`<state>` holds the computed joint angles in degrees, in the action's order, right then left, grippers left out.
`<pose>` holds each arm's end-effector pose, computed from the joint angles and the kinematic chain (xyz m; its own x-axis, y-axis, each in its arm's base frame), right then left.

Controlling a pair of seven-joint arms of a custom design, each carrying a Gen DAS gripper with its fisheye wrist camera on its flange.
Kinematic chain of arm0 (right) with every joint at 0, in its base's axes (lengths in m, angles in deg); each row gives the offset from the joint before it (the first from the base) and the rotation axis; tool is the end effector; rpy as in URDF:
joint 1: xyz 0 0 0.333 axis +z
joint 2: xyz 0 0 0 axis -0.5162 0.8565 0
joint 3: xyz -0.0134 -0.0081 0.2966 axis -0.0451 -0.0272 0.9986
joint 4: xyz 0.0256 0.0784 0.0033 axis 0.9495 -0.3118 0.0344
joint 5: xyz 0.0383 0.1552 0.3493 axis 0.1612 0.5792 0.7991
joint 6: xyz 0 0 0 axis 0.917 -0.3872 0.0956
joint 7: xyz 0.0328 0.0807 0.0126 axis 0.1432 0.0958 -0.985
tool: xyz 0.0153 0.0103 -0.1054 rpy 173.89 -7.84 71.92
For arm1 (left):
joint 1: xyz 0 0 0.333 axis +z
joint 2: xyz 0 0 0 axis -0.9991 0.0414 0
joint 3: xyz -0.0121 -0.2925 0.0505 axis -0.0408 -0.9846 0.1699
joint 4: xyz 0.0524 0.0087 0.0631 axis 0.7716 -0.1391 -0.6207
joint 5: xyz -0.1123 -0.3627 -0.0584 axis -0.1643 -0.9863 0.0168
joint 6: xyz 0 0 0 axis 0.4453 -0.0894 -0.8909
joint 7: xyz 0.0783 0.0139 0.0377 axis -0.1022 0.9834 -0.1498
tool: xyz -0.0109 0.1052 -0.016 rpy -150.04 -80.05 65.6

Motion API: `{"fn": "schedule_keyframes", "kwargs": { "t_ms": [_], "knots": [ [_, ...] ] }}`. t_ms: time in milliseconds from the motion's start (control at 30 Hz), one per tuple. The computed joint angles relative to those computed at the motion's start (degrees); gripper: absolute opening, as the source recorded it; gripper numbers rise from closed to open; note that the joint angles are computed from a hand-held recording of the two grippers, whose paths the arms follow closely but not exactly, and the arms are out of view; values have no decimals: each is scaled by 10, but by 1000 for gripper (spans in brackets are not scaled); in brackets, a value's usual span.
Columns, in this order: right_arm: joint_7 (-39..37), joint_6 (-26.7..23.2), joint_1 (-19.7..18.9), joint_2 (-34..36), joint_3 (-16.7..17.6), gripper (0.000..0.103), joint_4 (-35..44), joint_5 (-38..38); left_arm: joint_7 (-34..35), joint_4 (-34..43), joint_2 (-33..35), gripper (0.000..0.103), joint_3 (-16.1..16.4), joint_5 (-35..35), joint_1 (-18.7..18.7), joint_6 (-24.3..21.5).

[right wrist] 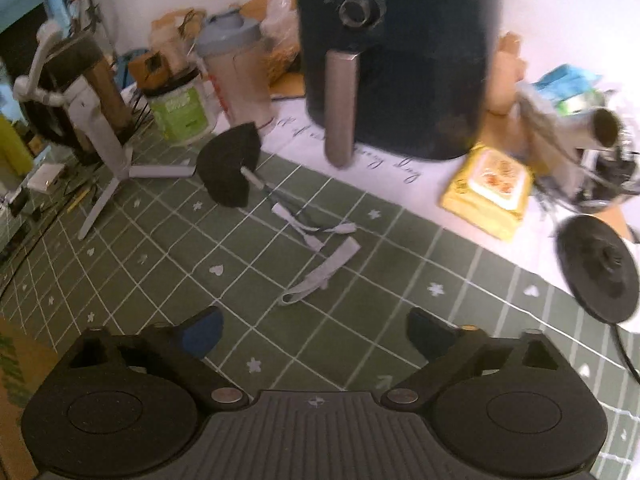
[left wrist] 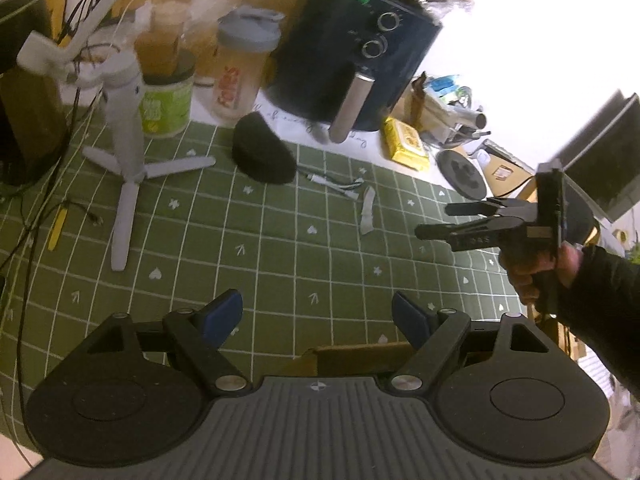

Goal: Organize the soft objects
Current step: 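Move the right tool to the white strap and close on it, then lift the white strap with the right tool while the left tool approaches the black foam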

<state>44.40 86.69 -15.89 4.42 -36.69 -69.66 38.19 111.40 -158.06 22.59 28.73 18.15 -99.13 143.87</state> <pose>0.5554 0.2062 0.5108 0.8007 -0.5863 -0.1231 -0.5451 -0.6278 -0.5557 0.2771 -0.1340 0.6129 0.2314 -0.9114 0.3404 -0.7761 -0.3839 -0.5002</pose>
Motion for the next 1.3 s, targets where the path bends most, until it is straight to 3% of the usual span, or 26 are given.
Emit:
{"fn": "schedule_keyframes", "kwargs": {
  "t_ms": [200, 333, 533, 667, 700, 800, 833, 1167, 1300],
  "knots": [
    [14, -12, 6, 61, 13, 76, 51, -28, -10, -14, -17, 82, 6, -2, 8, -9],
    [48, -1, 9, 98, 23, 74, 78, -36, -19, -20, -28, 82, 9, -1, 16, -20],
    [107, 31, 19, 137, 31, 65, 95, -72, -28, -27, -39, 82, 12, 1, 25, -36],
    [92, 92, 25, 135, 38, 57, 65, -107, -32, -30, -41, 82, 15, -1, 27, -43],
    [81, 104, 25, 132, 40, 52, 58, -114, -31, -30, -40, 82, 16, -2, 27, -42],
    [67, 90, 18, 132, 44, 21, 64, -111, -28, -29, -37, 82, 17, -4, 27, -39],
    [59, 82, 17, 131, 43, 20, 66, -114, -27, -28, -36, 82, 18, -5, 26, -37],
    [66, 16, 6, 124, 29, 21, 81, -126, -12, -25, -21, 82, 19, -9, 24, -13],
    [96, 32, 8, 119, 28, 29, 68, -123, -9, -23, -16, 82, 19, -10, 23, -12]
  ]
}}
